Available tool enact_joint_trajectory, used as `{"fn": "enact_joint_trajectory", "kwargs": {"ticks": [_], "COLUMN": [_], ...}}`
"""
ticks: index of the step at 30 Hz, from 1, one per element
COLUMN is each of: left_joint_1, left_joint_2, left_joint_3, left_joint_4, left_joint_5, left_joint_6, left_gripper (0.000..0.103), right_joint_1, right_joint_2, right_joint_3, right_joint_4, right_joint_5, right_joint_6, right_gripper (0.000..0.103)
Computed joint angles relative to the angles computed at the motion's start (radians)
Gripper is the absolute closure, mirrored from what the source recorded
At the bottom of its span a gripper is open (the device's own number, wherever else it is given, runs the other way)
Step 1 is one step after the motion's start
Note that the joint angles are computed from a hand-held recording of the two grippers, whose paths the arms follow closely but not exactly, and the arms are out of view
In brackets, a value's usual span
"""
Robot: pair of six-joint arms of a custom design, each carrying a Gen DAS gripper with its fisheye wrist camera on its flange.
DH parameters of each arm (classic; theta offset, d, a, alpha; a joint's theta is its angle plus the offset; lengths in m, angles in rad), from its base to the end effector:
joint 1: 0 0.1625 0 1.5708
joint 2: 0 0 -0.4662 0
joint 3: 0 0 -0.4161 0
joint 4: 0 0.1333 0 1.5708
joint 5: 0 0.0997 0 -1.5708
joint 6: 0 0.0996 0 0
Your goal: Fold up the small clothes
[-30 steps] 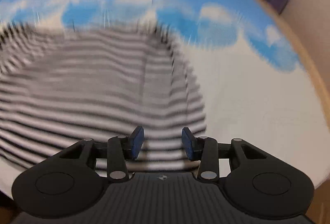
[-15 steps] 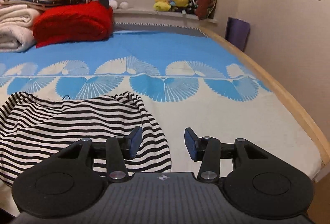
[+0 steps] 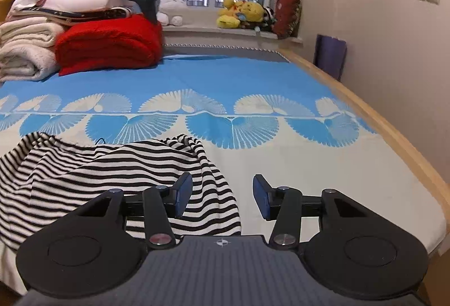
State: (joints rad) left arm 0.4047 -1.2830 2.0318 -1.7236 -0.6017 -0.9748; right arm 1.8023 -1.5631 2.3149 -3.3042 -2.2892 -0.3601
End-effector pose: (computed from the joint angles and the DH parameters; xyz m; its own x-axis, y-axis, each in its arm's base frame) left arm -0.3638 -0.3901 0.2236 -0.5159 0.1247 -0.8475 0.5946 0.7643 -0.2495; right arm 0.1635 -0.3984 0.3857 -0.7583 0.1462 0.6352 -0.4218 0.6330 -0.6492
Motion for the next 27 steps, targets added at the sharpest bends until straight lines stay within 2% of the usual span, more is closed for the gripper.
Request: {"fn": "enact_joint_trajectory", "kwargs": {"ticks": [3, 6, 10, 12, 16, 19, 21, 24, 27], "left_joint_1": [0.011, 0.046, 0.064, 0.081, 0.113, 0.116, 0.118, 0.129, 0.138], "left_joint_2": [-0.037, -0.020, -0.029, -0.047, -0.087, -0.111, -0.128, -0.144, -0.177], "left_joint_3": [0.069, 0.038, 0.038, 0.042, 0.056, 0.055, 0.054, 0.040, 0.071], "left_joint_4": [-0.077, 0.024, 0.040, 0.047, -0.011, 0.020, 0.046, 0.120, 0.023], "left_joint_5": [0.013, 0.000, 0.057, 0.048, 0.021, 0.021, 0.016, -0.015, -0.054], "left_joint_6": [-0.033, -0.135, -0.213, -0.281, -0.342, -0.438, -0.526, -0.648, -0.626], "left_gripper": [0.064, 0.064, 0.060, 0.060, 0.060, 0.058, 0.045, 0.041, 0.041], "right_joint_1": [-0.003, -0.007, -0.015, -0.017, -0.017, -0.014, -0.015, -0.021, -0.029], "right_joint_2": [0.033, 0.055, 0.065, 0.071, 0.078, 0.083, 0.083, 0.082, 0.078], "right_joint_3": [-0.009, -0.007, -0.004, -0.009, -0.015, -0.012, -0.010, -0.012, -0.016], "right_joint_4": [0.000, -0.005, -0.015, -0.024, -0.030, -0.038, -0.039, -0.030, -0.017], "right_joint_5": [-0.012, -0.020, -0.034, -0.046, -0.048, -0.043, -0.039, -0.035, -0.034], "right_joint_6": [-0.018, -0.087, -0.137, -0.132, -0.109, -0.127, -0.145, -0.146, -0.130], "right_gripper": [0.054, 0.054, 0.054, 0.054, 0.054, 0.054, 0.054, 0.054, 0.054]}}
